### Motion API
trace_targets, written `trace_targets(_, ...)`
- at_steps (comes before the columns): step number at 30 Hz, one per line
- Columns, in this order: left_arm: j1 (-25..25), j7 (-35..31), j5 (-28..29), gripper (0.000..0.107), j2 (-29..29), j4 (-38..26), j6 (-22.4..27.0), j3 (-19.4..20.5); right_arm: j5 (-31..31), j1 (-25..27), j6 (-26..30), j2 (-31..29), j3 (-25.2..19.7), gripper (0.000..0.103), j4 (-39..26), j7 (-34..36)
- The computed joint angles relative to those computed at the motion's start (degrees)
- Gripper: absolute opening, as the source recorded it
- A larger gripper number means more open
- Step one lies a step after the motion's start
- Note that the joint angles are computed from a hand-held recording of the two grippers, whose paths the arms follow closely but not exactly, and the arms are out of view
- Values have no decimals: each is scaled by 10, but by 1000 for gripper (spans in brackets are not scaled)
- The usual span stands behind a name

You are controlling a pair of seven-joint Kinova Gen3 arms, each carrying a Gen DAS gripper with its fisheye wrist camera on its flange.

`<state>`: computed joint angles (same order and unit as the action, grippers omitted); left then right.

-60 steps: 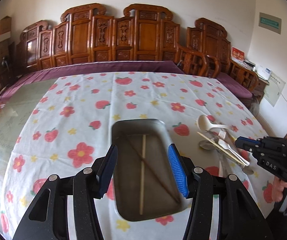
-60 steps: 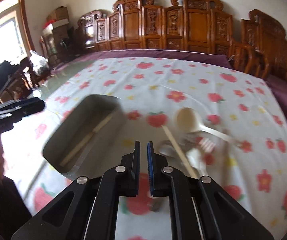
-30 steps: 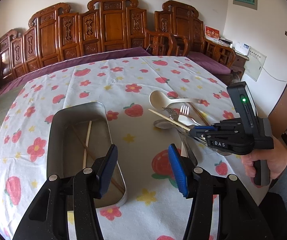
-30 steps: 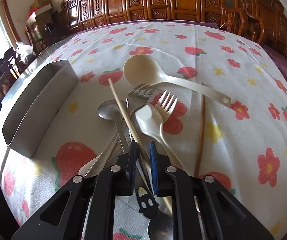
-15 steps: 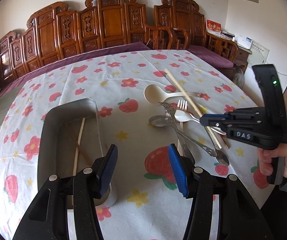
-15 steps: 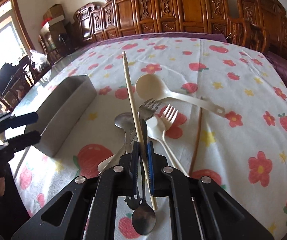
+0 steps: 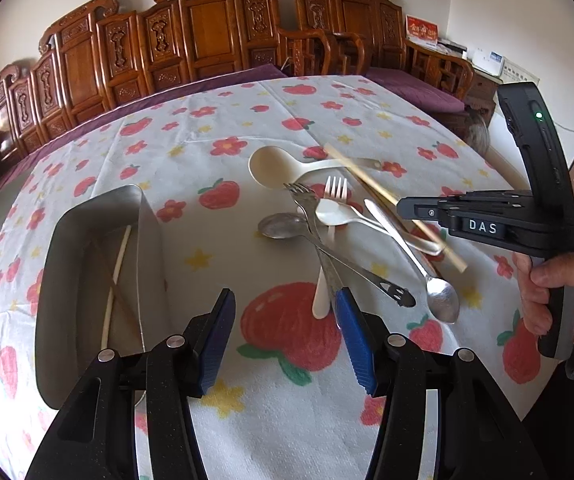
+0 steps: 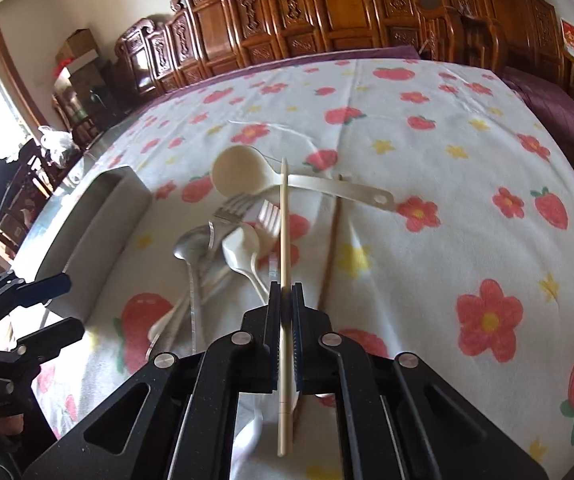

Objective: Organize utensils
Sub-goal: 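Grasp another wooden chopstick from the pile with the right gripper and lift it, then grasp a metal spoon with the left gripper while the right gripper holds the chopstick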

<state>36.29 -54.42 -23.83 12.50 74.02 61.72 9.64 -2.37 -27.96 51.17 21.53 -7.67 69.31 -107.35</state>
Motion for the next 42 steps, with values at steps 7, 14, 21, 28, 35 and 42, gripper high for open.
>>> trace_targets(7, 10, 2, -4, 50, 9, -10, 10, 0, -14, 15, -20, -15, -1, 6, 25, -3)
trace_targets(14, 9, -12, 18, 50, 32, -41, 17, -2, -11, 21, -48, -38, 2, 6, 47, -21)
trace_targets(21, 3, -31, 65, 42, 80, -103, 36, -12, -15, 33, -55, -45, 2, 6, 58, -27)
trace_targets(28, 13, -36, 102, 29, 140, -178, 80, -29, -30, 45, -61, -47, -2, 6, 64, -20)
trace_targets(35, 41, -22, 91, 28, 171, -219, 122, -48, -43, 50, -71, -50, -5, 6, 68, -14)
trace_targets(42, 37, -18, 115, 30, 193, -252, 142, -49, -50, 52, -78, -56, -5, 6, 73, -13)
